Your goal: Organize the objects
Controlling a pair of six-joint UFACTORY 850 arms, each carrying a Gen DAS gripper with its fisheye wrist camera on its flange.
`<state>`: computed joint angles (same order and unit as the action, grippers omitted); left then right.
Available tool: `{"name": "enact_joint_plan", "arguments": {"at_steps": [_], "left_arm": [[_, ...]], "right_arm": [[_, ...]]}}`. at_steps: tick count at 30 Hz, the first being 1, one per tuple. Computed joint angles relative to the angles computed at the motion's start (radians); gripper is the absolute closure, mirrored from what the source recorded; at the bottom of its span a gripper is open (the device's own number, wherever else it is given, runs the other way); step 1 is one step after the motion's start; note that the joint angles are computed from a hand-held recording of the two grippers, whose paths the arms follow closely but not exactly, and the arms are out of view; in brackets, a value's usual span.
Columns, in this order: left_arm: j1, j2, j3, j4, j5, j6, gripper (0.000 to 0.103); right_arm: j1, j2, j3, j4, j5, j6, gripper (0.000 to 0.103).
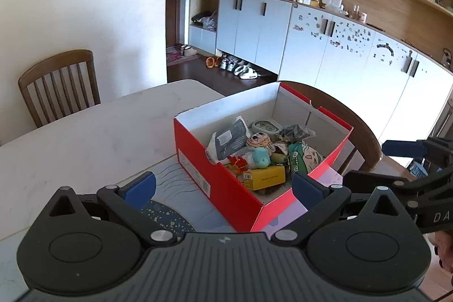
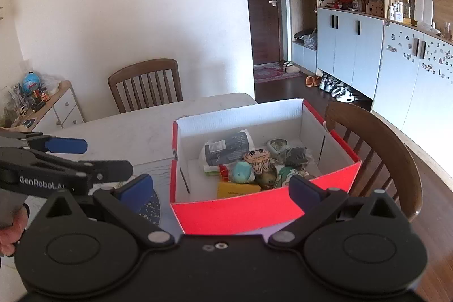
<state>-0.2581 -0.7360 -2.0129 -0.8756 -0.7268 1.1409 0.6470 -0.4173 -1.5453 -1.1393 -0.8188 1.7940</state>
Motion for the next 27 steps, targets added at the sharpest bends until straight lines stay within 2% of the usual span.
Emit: {"name": "enact_joint_plan", "arguments": {"at_steps": [27], "left_arm": [[0.038, 0.063, 0.093, -0.070, -0.016, 0.077, 0.000]], "right_arm": [[0.059, -0.048, -0.082, 0.056, -0.136, -0.009, 0.001]]}}
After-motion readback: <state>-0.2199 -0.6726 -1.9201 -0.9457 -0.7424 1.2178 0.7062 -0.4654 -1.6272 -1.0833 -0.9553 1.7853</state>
